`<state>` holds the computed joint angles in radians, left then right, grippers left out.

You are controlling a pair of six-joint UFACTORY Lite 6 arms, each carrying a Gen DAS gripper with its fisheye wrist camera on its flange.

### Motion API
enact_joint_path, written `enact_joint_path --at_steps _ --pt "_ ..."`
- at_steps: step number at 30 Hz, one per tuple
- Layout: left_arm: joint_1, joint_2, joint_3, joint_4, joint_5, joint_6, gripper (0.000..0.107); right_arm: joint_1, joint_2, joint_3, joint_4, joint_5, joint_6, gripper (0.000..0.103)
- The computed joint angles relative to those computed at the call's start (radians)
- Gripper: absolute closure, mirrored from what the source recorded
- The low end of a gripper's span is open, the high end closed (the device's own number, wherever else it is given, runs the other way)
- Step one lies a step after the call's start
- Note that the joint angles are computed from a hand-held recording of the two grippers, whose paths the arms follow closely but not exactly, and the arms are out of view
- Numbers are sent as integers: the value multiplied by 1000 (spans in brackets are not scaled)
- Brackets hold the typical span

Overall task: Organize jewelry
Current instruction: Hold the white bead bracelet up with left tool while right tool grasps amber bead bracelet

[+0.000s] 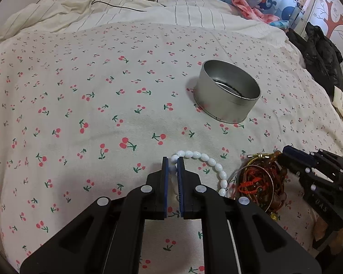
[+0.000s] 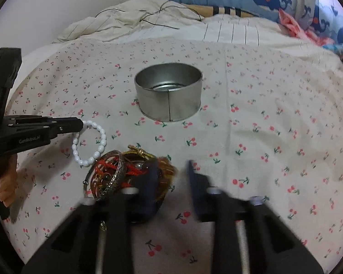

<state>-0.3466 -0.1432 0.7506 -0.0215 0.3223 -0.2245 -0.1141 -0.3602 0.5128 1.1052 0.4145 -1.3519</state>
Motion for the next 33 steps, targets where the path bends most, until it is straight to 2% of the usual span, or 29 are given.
enact_joint_path --at_steps 1,6,7,11,15,17,18,19,20,21,22,25,28,30,32,33 --pt "4 6 4 -7 -1 10 100 -17 -7 0 17 20 -14 92" --pt "14 17 9 -31 -2 34 100 -129 -6 18 83 188 -81 93" --pt "15 17 8 -35 -2 38 100 -157 -10 21 99 231 -97 103" --pt "21 11 4 -45 -8 46 100 -280 -23 53 135 403 -117 103" --pt "27 28 6 -59 -5 57 100 -288 57 106 62 451 -54 102" --pt "26 34 8 -59 -1 59 100 -238 61 103 29 405 -25 101" --pt "26 37 9 -58 -2 59 100 -214 54 96 18 379 -17 80" --pt "25 39 11 -55 -1 56 100 -190 38 80 13 344 -11 34" --pt "24 43 12 -53 0 53 100 -164 -5 43 37 280 -22 24" --pt "24 48 13 -53 1 53 99 -148 -22 23 59 247 -48 30" --pt "25 56 15 -57 1 54 99 -130 -22 21 61 224 -54 52" --pt "20 77 19 -60 -2 55 98 -85 47 38 22 145 -21 72" --pt "14 93 21 -40 -5 36 97 -73 72 37 23 131 -42 88" --pt "12 99 21 -38 -9 35 96 -82 32 21 46 152 -75 91" --pt "16 96 18 -59 -13 55 96 -126 -4 17 76 229 -106 91" --pt "17 88 14 -83 -17 84 98 -178 -10 24 105 314 -132 91"
